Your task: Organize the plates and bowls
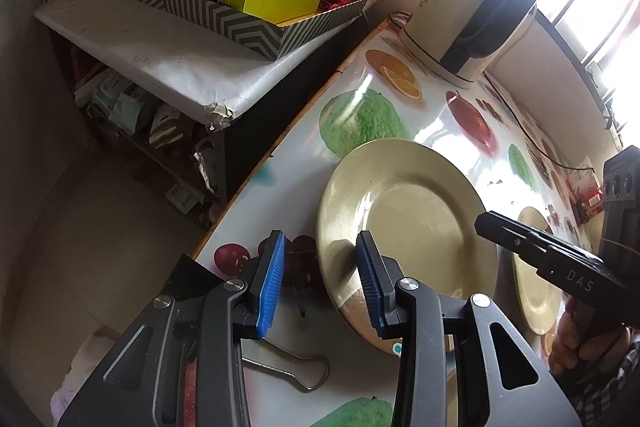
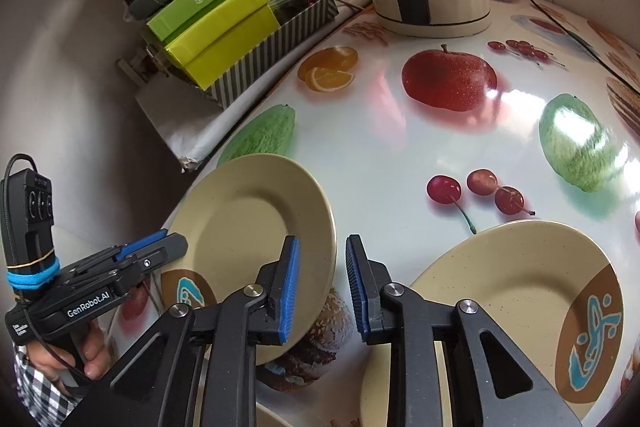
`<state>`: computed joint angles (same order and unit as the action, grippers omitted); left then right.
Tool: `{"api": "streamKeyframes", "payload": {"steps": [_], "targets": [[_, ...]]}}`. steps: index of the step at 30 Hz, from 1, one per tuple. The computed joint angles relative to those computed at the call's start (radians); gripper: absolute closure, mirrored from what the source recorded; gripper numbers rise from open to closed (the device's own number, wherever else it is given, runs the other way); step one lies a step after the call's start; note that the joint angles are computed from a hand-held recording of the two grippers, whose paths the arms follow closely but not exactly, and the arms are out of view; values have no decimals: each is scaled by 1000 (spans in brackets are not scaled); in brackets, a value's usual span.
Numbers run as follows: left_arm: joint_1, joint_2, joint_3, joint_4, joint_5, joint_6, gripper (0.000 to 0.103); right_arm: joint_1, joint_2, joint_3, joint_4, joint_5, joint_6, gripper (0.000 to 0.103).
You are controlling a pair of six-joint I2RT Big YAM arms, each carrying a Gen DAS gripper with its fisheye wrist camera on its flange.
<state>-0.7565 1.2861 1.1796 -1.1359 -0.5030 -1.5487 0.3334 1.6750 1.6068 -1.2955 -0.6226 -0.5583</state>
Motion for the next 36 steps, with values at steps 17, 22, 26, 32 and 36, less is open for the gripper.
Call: {"api": "streamKeyframes", "payload": {"steps": [17, 22, 26, 32, 36], "targets": [[3, -2, 5, 23, -2, 18, 84, -4, 13, 6, -24, -19, 18, 86], [-1, -1, 12, 13, -6, 11, 84, -10, 4, 2, -23, -24, 23, 86], [-5, 3, 23, 0, -5, 9, 84, -15, -2, 0, -28, -25, 27, 87], [-22, 9, 51, -24, -24, 3, 84, -29, -14, 3, -45, -40, 23, 87], [-41, 11, 68, -40, -38, -8, 84, -37, -34, -1, -52, -40, 19, 87]]}}
